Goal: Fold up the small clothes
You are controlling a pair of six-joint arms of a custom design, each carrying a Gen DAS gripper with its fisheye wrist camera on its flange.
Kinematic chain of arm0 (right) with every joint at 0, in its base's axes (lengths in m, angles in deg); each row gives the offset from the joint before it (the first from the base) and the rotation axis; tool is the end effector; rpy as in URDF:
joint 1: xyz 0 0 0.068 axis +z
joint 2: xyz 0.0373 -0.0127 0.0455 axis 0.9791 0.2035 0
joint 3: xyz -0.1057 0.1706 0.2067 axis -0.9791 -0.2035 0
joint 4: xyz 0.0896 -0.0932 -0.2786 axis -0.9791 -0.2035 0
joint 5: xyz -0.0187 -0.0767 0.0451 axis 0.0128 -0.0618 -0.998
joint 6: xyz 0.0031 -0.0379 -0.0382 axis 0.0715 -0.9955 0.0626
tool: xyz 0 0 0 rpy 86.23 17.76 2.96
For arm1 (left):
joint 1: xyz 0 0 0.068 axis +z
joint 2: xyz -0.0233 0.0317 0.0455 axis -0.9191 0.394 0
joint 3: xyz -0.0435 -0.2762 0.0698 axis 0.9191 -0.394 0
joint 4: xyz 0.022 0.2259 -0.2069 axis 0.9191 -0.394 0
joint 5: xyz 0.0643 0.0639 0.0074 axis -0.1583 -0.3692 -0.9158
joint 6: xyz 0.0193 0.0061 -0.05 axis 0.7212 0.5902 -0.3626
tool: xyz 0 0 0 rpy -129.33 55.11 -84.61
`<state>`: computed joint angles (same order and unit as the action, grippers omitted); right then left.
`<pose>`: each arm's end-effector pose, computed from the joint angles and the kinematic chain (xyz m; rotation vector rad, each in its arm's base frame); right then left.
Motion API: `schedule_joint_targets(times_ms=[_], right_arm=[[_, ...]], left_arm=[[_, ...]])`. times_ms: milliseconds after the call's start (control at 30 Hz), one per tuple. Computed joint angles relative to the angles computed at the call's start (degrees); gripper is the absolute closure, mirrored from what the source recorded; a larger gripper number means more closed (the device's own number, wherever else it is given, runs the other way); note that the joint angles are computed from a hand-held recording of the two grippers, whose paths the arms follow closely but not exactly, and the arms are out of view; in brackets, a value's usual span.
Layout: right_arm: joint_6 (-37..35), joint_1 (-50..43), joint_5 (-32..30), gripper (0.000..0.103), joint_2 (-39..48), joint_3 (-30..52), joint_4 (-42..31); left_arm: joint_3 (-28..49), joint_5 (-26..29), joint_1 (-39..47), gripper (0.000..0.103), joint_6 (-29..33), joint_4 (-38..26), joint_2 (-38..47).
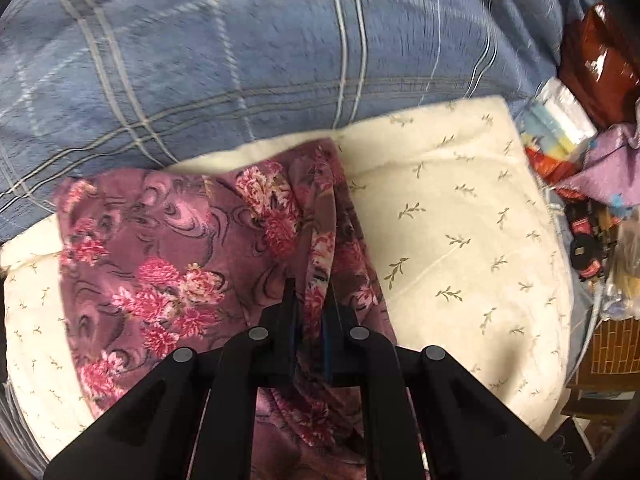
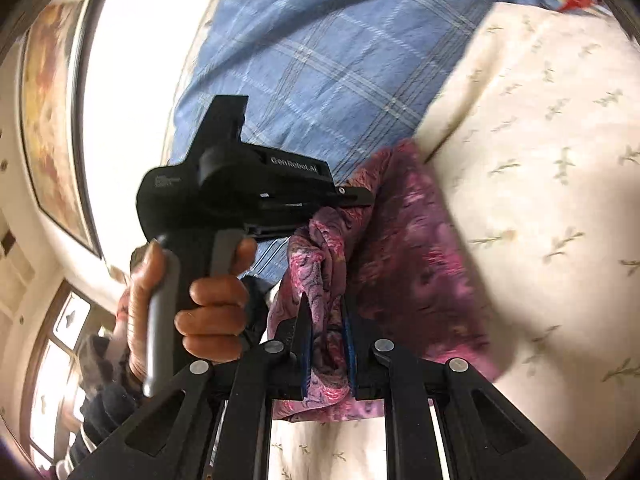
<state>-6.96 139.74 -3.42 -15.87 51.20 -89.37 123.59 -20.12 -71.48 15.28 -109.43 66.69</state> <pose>0.0906 0.1614 0.2180 0.1189 2.1637 1.3505 0.2932 -0.0274 0.3519 0.0750 2.9022 -0.1575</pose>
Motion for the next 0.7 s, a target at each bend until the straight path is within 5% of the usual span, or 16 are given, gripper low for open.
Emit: schedule_joint_targets(times_ms=[200, 300, 433, 500, 567, 700], right_arm=[[2.27, -2.94, -1.42, 0.100, -6.39, -1.79, -7.26], [2.09, -8.76, -6.82, 0.100, -1.97, -1.47, -4.48], [0.12, -7.33, -0.61, 0.093, -3.68, 0.21, -8.11], [-0.73, -7.48, 0.98, 0.087, -3.63, 1.16, -8.71], [-1.55, -6.59, 3.97, 0.067, -2.52, 2.66, -9.28], [-4.53, -13.36, -5.22, 0.057, 6.67, 5.67, 1.41]], left_arm=[[-1.22, -0.88, -2.06, 0.094, -1.64, 1.60, 1.14], [-1.51, -1.53, -4.30, 0.091, -3.95, 3.32, 1.78], [1.09, 4.69, 0.95, 0.085, -1.82, 1.76, -1.29], [2.34, 7.64, 6.05, 0.058, -0.01, 0.84, -3.12], [2.57, 9.56, 13.59, 0.039, 2.75, 0.65, -5.39], [0.76, 13.21, 28.33, 0.036, 10.80, 0.29, -5.37]])
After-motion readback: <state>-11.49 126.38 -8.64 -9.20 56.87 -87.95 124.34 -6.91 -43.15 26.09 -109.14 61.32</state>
